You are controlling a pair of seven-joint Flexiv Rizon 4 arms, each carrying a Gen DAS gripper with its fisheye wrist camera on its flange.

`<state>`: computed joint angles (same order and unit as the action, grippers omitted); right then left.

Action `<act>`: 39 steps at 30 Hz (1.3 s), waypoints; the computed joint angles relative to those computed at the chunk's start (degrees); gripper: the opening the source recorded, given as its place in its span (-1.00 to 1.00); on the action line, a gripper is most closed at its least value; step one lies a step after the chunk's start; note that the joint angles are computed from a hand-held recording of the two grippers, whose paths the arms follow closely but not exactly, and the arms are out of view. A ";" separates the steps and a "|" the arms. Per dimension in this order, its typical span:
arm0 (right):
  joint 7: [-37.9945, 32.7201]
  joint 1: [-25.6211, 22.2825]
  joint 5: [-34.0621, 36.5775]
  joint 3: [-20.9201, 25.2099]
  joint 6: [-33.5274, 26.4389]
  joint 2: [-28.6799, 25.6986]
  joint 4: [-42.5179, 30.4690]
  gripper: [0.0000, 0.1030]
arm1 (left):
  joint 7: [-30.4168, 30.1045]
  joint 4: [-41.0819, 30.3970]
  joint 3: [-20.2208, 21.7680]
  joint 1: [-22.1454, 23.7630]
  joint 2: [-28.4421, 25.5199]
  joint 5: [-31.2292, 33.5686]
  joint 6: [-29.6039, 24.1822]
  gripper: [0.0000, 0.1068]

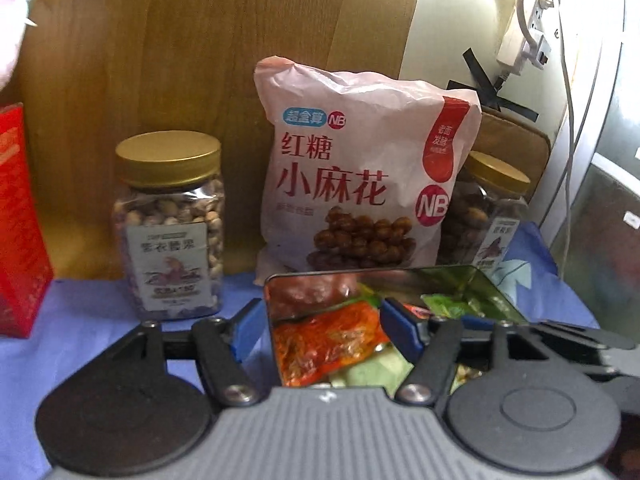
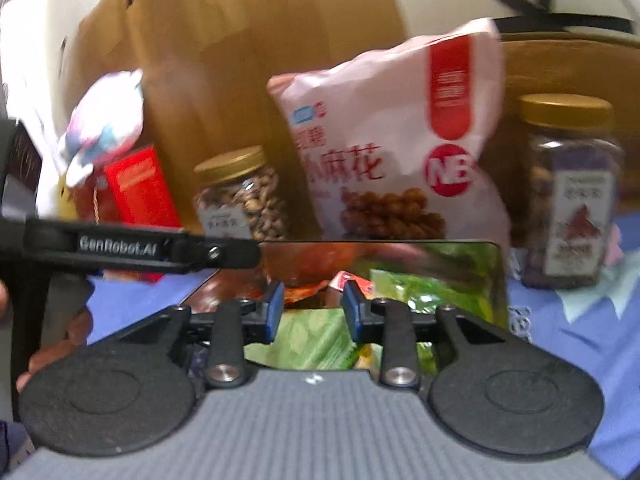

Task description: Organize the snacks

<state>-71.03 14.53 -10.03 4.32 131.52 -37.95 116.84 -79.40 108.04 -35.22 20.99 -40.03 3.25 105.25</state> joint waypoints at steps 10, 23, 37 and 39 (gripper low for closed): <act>-3.81 8.65 21.75 -0.78 14.86 2.75 10.82 0.05 | -5.17 8.98 14.96 -12.92 9.57 -1.23 5.46 0.46; 3.66 11.48 27.00 2.45 14.95 6.17 19.56 0.52 | -7.29 20.55 31.67 -30.41 16.10 -8.56 8.40 0.92; 2.76 17.65 33.55 2.57 16.65 8.14 22.34 0.70 | -4.02 28.20 36.05 -37.02 18.05 -16.13 13.74 0.93; 2.43 18.09 34.09 2.64 16.75 8.20 22.63 0.71 | -3.50 29.00 36.20 -37.82 18.04 -17.26 14.33 0.93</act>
<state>-68.59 32.63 24.06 6.96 148.27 -29.76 139.47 -82.91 137.04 0.99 -16.83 -21.99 -14.01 119.59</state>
